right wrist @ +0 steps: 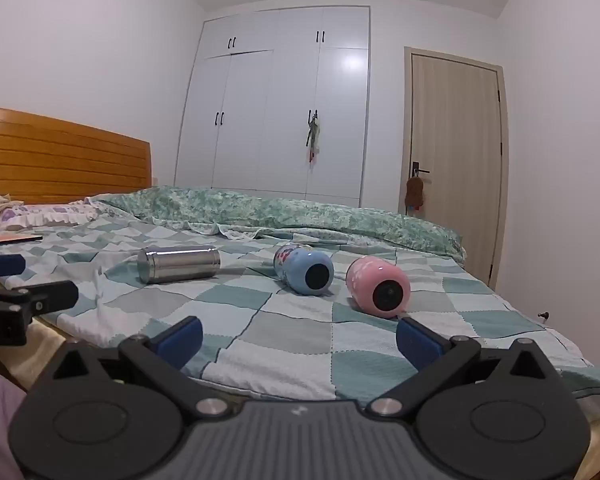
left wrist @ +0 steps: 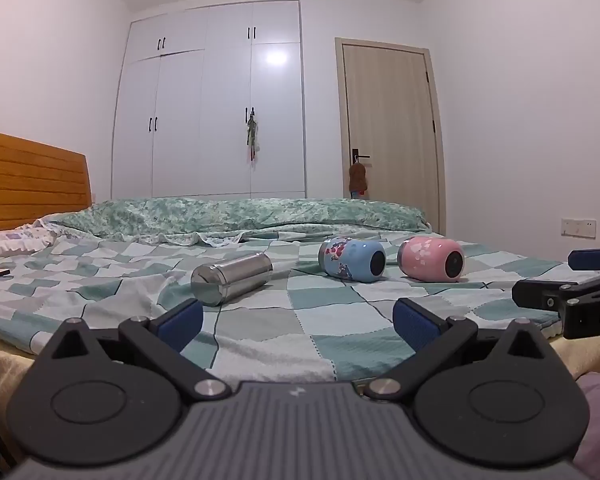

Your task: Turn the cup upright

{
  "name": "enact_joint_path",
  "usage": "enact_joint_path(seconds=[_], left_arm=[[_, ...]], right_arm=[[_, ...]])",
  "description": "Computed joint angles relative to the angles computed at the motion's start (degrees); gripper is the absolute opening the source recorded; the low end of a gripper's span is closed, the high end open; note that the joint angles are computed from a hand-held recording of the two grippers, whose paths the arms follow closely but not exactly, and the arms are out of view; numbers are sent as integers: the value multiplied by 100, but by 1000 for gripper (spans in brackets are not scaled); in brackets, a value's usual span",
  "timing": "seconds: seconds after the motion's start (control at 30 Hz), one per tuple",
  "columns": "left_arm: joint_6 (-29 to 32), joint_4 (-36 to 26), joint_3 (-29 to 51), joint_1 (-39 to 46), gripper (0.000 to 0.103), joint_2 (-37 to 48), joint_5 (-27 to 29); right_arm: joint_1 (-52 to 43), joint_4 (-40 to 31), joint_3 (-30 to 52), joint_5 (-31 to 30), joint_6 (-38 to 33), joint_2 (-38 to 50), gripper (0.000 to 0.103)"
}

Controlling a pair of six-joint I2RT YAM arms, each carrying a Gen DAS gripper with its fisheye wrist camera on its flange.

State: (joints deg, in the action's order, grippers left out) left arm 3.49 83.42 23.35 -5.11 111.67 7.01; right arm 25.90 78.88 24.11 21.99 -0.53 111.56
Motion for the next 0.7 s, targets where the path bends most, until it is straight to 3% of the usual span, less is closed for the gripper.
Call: enact_joint_path(seconds=[0.27, 0.7], left_arm=[[-28, -123, 65, -168, 103, -6, -155], [-87, -97, 23, 11, 103, -36, 76]], right_arm=[[-7, -12, -9, -11, -24, -8, 103], [0, 12, 1, -1, -27, 19, 103]])
